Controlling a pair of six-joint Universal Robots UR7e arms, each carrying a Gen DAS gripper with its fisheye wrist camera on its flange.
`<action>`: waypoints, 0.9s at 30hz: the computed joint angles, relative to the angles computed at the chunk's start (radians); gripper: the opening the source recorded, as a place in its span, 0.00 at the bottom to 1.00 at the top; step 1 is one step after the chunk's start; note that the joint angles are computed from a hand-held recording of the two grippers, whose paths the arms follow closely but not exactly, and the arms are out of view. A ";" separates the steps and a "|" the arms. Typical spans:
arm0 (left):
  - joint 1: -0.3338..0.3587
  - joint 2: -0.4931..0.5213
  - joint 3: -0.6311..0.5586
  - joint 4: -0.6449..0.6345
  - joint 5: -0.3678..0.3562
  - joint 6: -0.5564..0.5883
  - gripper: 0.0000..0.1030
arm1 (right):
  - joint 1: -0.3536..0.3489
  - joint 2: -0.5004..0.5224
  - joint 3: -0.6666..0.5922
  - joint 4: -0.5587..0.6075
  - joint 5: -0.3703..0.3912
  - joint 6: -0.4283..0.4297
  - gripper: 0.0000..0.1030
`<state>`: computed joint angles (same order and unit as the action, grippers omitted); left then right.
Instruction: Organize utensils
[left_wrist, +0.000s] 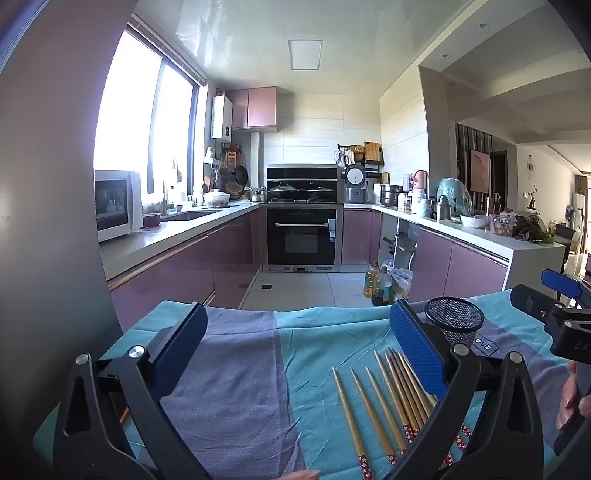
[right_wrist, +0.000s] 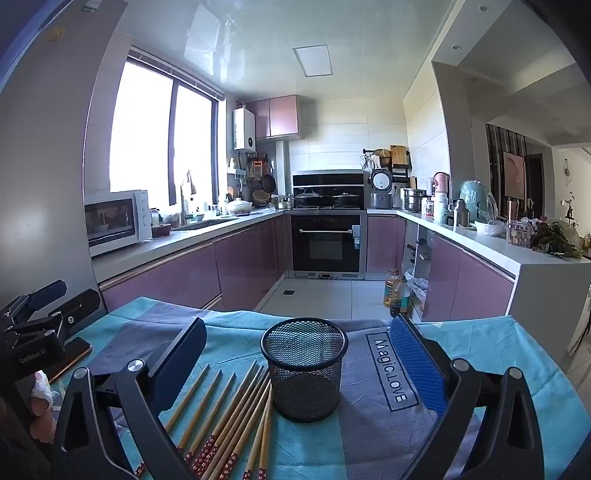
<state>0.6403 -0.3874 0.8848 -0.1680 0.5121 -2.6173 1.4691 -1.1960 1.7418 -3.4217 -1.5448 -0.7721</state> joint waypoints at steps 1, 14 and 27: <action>0.000 0.000 0.000 -0.004 -0.001 0.003 0.95 | 0.000 0.000 0.000 0.001 0.002 0.000 0.94; -0.005 -0.031 0.057 -0.093 0.018 0.046 0.95 | 0.000 -0.004 0.006 -0.007 0.016 -0.003 0.94; -0.004 -0.055 0.121 -0.181 0.039 0.085 0.95 | 0.001 0.000 0.002 -0.010 0.019 -0.001 0.94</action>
